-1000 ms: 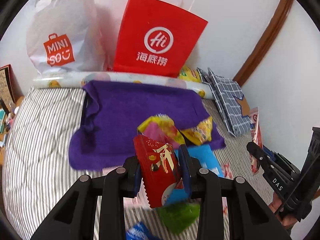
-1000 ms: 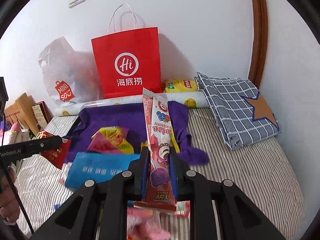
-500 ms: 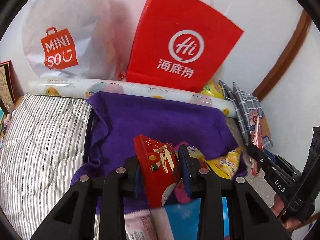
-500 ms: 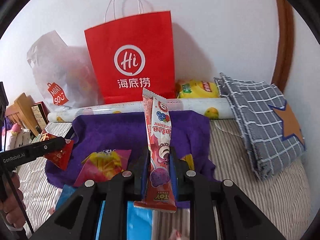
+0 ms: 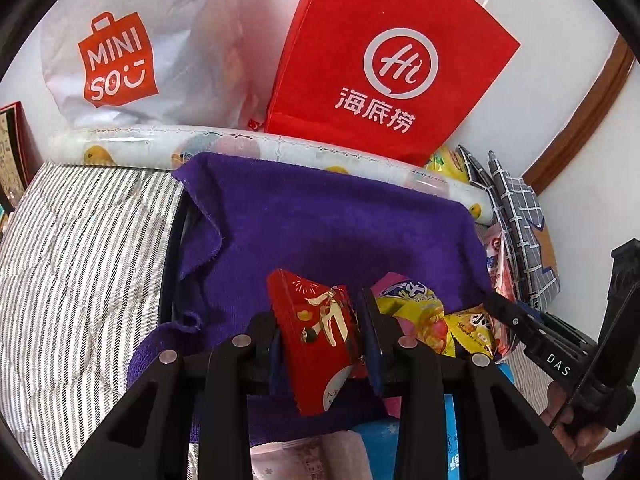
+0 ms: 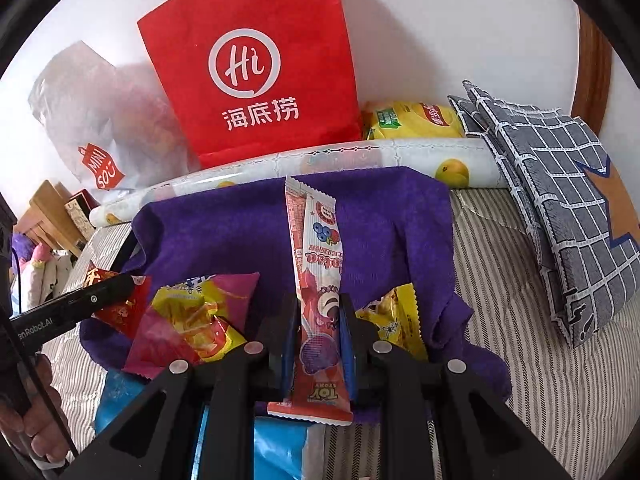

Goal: Organize snacks
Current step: 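Lower both held snacks onto the purple towel and open both tools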

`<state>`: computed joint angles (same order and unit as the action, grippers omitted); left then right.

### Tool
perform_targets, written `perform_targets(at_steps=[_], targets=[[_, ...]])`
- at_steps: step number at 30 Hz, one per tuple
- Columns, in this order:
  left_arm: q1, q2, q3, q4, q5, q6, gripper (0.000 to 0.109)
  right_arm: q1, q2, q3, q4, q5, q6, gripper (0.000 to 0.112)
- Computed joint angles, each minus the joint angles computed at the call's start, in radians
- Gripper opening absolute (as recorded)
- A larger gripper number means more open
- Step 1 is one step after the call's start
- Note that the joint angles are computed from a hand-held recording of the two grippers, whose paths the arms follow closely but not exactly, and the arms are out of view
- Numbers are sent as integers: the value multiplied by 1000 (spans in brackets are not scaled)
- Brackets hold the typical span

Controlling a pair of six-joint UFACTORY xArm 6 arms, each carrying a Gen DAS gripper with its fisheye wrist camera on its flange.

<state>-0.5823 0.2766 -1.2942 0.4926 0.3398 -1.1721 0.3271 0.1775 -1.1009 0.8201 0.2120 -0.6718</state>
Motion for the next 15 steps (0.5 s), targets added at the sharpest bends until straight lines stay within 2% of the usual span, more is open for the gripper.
perform_targets(at_steps=[4,9,15], targets=[[-2,1,-4,23,12,-17,33,-4,8,-11,24,12,-14,21],[-3,8,-11,10,19,-10,33,9,2,6,-15,-23,9,21],[-9,16,-33,43,62,-37,33,27,-25,30,139,-59,-157,23]])
